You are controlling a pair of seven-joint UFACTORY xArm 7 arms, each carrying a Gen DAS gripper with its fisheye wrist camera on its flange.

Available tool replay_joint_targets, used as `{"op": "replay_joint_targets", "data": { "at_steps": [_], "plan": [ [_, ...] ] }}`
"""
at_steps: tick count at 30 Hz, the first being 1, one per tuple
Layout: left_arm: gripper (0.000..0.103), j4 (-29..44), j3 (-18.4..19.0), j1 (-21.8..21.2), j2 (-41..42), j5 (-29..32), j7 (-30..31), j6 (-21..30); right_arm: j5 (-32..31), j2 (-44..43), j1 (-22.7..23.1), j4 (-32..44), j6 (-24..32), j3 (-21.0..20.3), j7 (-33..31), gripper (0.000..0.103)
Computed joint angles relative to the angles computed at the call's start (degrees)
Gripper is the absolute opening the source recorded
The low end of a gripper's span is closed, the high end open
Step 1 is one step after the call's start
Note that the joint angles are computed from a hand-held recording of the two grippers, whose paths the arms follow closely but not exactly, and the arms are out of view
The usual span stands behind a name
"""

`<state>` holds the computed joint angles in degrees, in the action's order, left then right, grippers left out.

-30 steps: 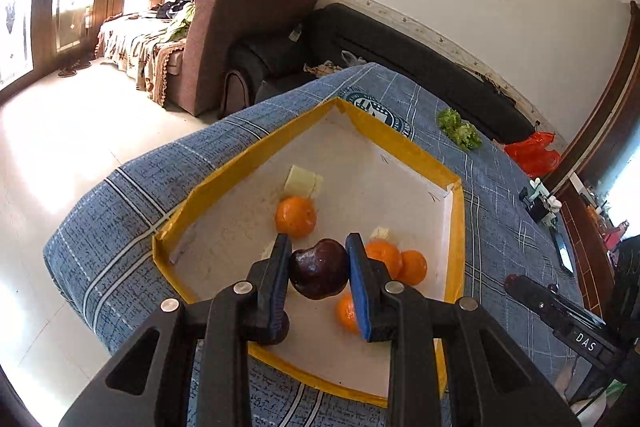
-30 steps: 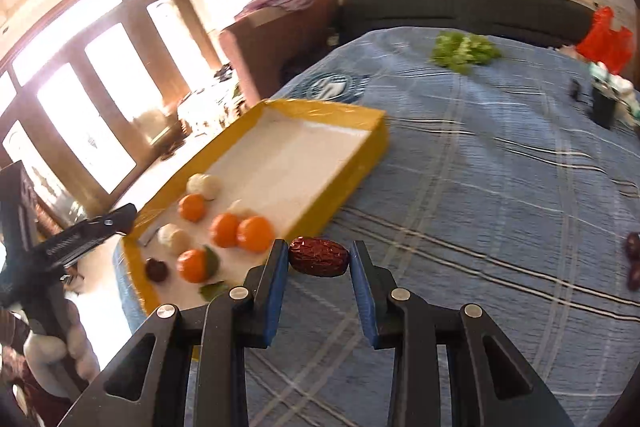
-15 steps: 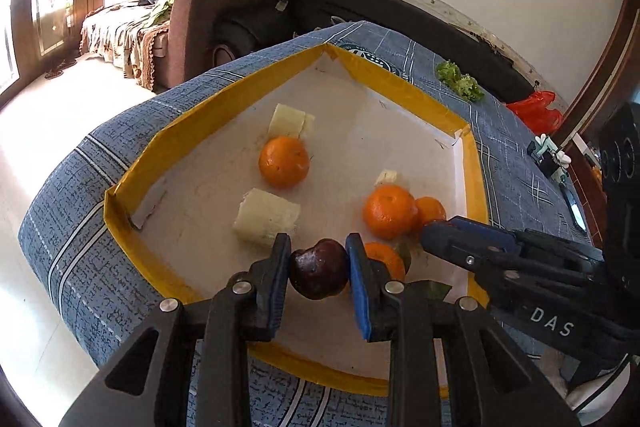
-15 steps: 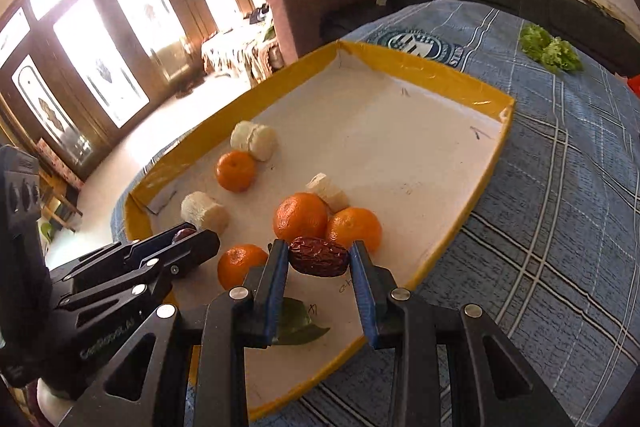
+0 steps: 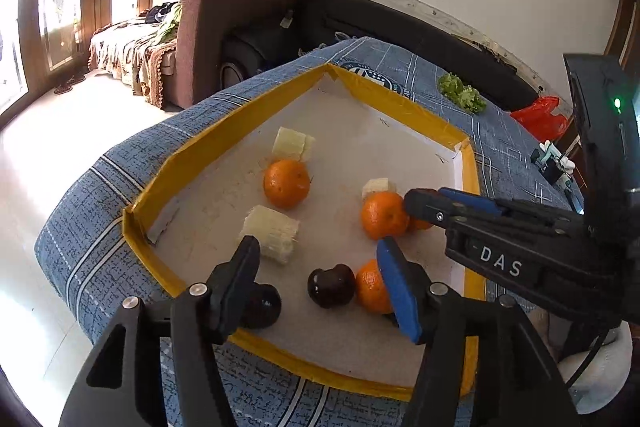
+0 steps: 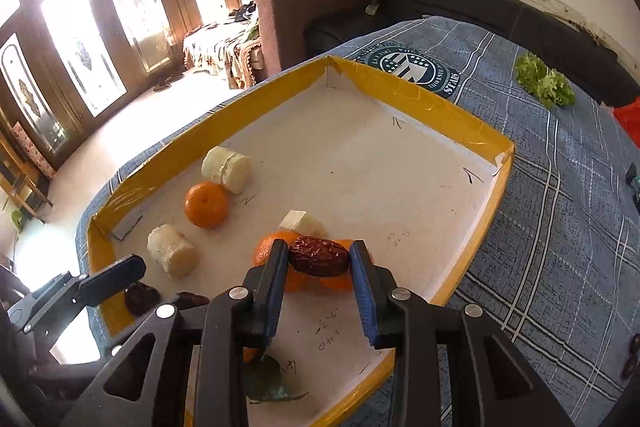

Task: Organize fruits
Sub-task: 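Carry the plum and date into the yellow tray and open both tools, then withdraw both tools from the tray toward the last two plums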

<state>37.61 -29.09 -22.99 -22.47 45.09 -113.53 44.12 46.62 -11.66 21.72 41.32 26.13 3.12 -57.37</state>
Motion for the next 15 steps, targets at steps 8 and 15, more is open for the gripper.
{"op": "replay_joint_targets", "data": {
  "at_steps": [8, 15],
  "plan": [
    [0.064, -0.7, -1.4, -0.1, -3.9, -1.9, -0.6, 2.9, 0.0, -4.6, -1.9, -1.8, 6.5, -2.4, 0.4, 0.044],
    [0.077, 3.4, -3.4, 0.1, -0.9, -3.1, 0.9, 7.6, 2.7, -8.4, -3.3, -3.6, 8.8, -5.5, -0.6, 0.054]
  ]
}}
